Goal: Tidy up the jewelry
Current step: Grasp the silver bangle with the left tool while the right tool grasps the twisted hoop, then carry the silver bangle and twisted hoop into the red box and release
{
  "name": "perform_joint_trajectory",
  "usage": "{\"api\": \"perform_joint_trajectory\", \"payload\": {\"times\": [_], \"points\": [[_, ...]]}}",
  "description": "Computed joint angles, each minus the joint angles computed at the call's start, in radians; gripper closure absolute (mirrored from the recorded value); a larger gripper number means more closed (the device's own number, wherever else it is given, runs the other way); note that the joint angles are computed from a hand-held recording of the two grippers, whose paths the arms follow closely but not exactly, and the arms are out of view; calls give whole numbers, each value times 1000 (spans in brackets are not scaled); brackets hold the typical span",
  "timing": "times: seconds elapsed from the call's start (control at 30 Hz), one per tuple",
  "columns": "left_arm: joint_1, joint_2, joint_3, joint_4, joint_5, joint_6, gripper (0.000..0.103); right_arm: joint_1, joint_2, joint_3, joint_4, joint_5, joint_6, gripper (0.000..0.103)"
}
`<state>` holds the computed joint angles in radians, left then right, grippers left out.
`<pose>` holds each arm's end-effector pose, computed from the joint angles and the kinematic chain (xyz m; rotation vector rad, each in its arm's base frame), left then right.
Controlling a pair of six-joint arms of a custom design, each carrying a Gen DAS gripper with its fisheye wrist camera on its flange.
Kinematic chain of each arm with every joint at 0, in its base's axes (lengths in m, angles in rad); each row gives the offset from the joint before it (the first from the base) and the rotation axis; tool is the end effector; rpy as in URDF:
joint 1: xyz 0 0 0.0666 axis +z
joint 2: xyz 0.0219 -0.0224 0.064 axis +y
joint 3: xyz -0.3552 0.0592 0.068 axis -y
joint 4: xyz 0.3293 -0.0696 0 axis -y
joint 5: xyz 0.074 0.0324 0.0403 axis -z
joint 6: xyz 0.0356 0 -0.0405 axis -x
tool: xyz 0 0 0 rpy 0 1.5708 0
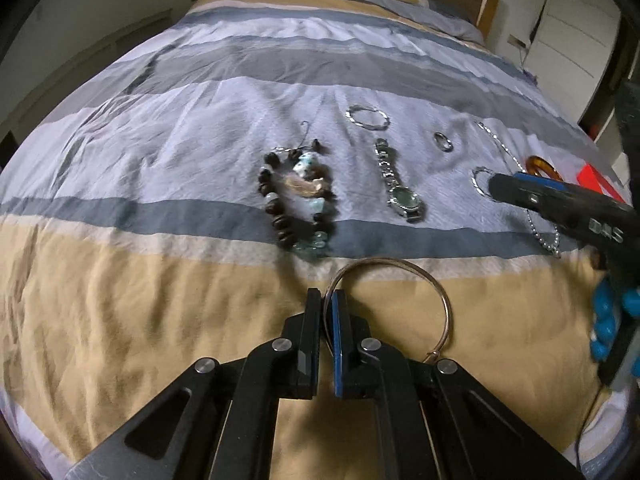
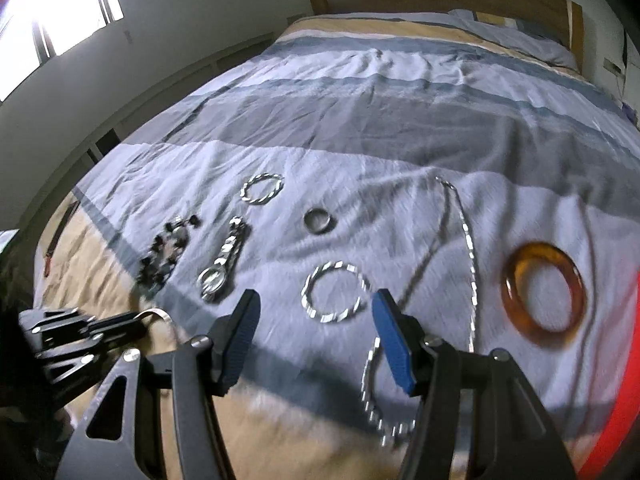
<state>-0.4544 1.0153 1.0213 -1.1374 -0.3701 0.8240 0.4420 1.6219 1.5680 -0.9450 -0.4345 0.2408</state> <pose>0.2454 -0.1060 0.3731 -0.5786 2.5098 0.0438 0.4404 0.2246 0.3746 -1.0083 2.3441 0.6344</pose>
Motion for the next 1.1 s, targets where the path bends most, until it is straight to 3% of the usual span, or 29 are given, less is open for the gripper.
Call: {"api": "perform_joint_trajectory", "payload": {"times": [0.33, 0.4, 0.53, 0.83, 1.1], "points": [[-4, -13, -11, 14, -4, 15, 98, 25, 38, 19, -9, 75, 23, 48], [-9, -13, -6, 7, -9, 23, 98, 28, 31, 10, -6, 97, 20, 62], [-25, -16, 5, -15, -23, 44, 98, 24, 12, -1, -24, 88, 27, 63], [-112, -33, 75, -148, -102, 128, 98, -7, -140, -101, -75, 28, 8, 64], [-267, -30, 176, -292, -175, 259, 99, -86, -347, -218, -145, -23, 25, 64]]}}
